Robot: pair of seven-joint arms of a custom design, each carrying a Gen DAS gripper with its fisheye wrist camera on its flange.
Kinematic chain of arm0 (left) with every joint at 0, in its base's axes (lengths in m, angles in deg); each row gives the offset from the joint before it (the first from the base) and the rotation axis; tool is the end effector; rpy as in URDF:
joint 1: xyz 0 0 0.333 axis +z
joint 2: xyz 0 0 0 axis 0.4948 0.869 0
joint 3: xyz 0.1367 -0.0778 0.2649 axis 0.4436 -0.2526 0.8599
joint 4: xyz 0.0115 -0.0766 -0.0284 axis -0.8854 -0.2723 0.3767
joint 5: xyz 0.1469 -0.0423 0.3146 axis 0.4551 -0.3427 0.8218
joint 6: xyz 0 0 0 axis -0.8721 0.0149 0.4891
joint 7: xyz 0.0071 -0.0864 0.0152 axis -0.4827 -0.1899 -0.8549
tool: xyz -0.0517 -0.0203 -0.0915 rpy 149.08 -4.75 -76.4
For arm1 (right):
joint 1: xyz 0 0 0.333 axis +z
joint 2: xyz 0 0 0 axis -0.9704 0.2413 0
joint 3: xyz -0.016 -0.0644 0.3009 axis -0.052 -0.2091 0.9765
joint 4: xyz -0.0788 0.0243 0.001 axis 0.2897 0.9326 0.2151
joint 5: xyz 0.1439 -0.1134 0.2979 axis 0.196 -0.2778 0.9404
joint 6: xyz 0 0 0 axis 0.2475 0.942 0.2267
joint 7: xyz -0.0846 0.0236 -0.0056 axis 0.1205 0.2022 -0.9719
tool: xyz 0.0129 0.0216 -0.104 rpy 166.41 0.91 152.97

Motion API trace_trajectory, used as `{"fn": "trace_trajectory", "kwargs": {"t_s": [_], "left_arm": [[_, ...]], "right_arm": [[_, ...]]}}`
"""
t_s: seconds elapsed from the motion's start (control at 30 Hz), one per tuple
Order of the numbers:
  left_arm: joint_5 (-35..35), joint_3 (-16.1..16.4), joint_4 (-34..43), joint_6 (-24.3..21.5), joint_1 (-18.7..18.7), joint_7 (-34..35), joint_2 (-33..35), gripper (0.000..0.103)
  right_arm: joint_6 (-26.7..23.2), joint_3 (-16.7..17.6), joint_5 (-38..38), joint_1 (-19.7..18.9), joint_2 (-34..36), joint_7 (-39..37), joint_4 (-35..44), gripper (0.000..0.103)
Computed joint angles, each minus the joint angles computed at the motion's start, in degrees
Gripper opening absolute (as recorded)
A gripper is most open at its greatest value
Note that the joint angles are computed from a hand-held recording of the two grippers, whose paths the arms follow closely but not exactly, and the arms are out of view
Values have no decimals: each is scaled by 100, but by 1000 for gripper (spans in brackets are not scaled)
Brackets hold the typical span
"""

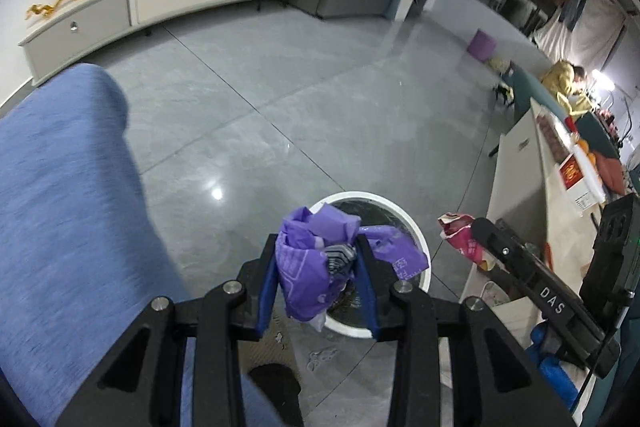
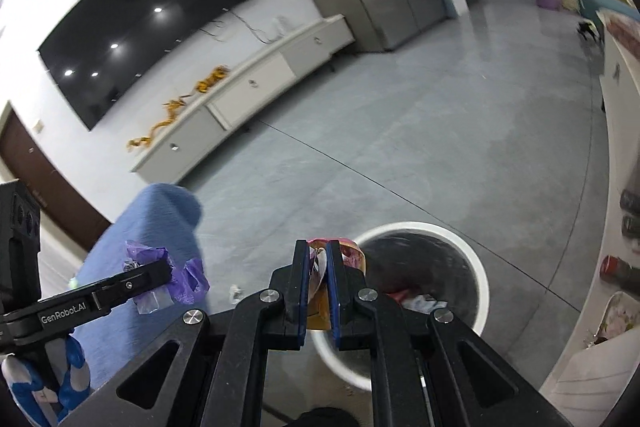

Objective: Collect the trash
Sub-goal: 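Carry both wrappers over the trash bin and open both grippers, then move both tools back over the rug toward the white tissue and brown wrapper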

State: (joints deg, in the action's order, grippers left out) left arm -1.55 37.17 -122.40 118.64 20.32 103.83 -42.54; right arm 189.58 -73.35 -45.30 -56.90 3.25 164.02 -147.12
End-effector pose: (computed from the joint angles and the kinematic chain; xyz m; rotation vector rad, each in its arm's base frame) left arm 0.4632 -0.1642 0.5320 -1.8260 2.1732 -0.8639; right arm 0.3860 0.3087 0.5082 -1.4179 1.7809 -0.2963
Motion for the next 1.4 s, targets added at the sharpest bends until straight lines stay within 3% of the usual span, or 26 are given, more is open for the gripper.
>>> {"fn": "trace_trajectory", "kwargs": {"t_s": [0.13,0.2,0.27,0.33,0.53,0.77,0.9,1.23,1.4], "left_arm": [[128,-111,476,-16,-64,-158,759,37],[-59,-115,656,-71,-123,-14,1028,39],[-255,-126,845,-145,-153,146,1267,44],[-381,-154,952,-129,-176,221,1422,57],[-682,-197,816,-1,-206,312,1365,57],[-774,-162,-256,835,-309,416,216,57],[-367,-202,-819,1096,-256,168,-643,57],[-96,291,-1814,149,-132,343,-2898,57],[134,635,-2256,-422,407,575,-4068,57]], "right_arm": [[101,-116,-59,-116,253,153,-76,15],[139,-186,-110,-134,335,228,-100,25],[137,-210,-281,-162,319,436,-171,44],[113,-217,-405,-197,270,664,-239,44],[-142,-131,-627,-313,-193,1113,-541,44],[-719,200,-548,-252,-785,932,-482,44],[-1131,433,-555,-132,-1031,720,-217,45],[-1550,931,-675,157,-1271,440,470,50],[-1621,1130,-819,317,-1086,412,861,50]]}}
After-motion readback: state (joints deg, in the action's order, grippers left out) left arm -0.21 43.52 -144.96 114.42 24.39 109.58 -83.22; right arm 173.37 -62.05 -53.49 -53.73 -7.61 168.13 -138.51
